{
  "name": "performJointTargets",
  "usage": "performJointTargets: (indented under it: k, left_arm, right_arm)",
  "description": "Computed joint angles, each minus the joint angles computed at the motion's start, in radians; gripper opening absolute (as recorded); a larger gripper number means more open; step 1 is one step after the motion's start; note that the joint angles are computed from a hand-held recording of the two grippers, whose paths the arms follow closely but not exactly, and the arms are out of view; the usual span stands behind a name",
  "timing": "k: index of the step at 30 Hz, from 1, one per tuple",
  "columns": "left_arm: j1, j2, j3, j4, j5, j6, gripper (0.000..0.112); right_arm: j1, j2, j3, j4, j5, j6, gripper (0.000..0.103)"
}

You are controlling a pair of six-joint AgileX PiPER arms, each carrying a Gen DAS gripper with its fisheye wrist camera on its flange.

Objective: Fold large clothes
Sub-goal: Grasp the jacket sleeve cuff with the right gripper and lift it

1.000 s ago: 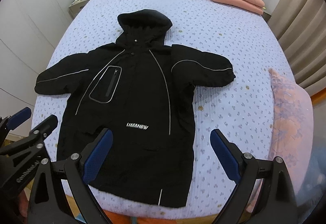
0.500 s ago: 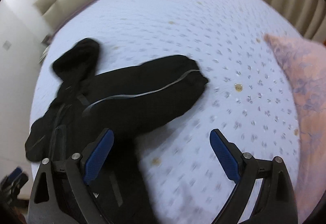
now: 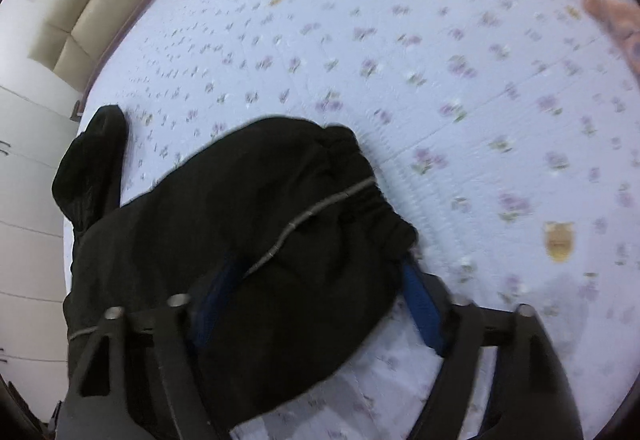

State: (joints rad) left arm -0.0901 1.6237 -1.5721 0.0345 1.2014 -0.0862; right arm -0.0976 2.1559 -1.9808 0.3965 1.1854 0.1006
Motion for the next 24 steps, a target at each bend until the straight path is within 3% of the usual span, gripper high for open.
performJointTargets:
  k: [4,8,11,13,18,24]
  left_arm:
    - [-0.031,0.049,-0.034,-0.019,-0.007,0.006,0.07]
    - [-0.078,0.109,-0.119,-0.032,0.001,0.02,0.07]
    - [-0.114,0.169,-0.179,-0.047,0.004,0.017,0.07]
    - [-0.14,0.21,-0.203,-0.049,0.0,0.007,0.07]
    - [-0.203,0.309,-0.221,-0.001,-0.011,-0.037,0.07]
    - [-0.225,0.298,-0.186,0.027,-0.042,-0.063,0.07]
  right_arm:
    - [-0.005,-0.123,0.126,0.014,-0.048,-0.028,0.024]
    - [0.019,-0.341,0.211,-0.299,-0.079,0.064,0.023]
    - [-0.028,-0.436,0.255,-0.528,-0.06,0.145,0.023]
    - [-0.083,-0.427,0.272,-0.573,-0.047,0.135,0.023]
    - [-0.233,-0.326,0.34,-0.464,-0.073,0.08,0.023]
    - [-0.259,-0.299,0.454,-0.485,-0.189,0.071,0.028]
